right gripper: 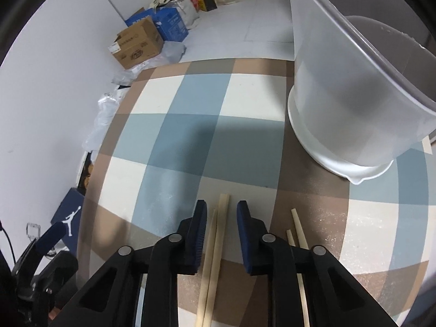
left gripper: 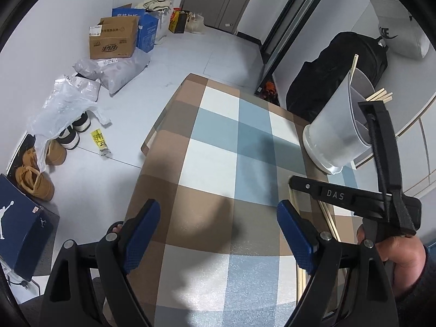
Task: Organize utensils
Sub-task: 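Close the right tool on another wooden stick from the pile, then lift the held stick with the right tool toward the holder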
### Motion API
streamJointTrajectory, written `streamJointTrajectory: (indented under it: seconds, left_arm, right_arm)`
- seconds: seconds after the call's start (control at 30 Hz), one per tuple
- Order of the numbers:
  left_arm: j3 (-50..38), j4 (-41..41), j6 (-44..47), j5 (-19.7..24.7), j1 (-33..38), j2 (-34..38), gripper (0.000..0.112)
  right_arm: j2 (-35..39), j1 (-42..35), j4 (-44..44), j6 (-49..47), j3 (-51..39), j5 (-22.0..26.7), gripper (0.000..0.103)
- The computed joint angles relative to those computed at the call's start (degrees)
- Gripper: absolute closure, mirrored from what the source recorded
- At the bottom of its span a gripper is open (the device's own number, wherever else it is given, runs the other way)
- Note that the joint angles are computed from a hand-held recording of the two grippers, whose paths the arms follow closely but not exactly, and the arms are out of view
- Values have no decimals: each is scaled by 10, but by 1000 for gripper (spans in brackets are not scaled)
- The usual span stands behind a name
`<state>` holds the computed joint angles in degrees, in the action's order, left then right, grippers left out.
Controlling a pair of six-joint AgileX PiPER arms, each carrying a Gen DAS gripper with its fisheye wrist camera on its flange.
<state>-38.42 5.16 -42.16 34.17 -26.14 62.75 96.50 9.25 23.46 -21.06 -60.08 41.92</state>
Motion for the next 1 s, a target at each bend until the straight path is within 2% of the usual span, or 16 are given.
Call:
streamJointTrajectory:
  seconds: [0.1,0.27,0.5,0.73,0.87,1.0]
  left_arm:
    - [1,-5,5,0,6,-3,28]
    - [2,6,-7,0,4,-1,28]
    - [-9,58,-65,9,-27,17,28]
    - [-30,105,-107,23,-85,41,28]
    - [-59,143,-145,54,-124,73,28]
    - [-82,129,-140,58,-135,105,28]
  right_arm:
    - [-6,-3,4,5,3,2,99]
    - [-26,3,-4,10,25,-29,99]
    - [-105,-53,105,-117,70,-29,99]
    - [-195,-171,229,-279,98,58,99]
    - [-226,-243,295,-353,104,106,99]
    - [-236,-322,339,-431,107,165,99]
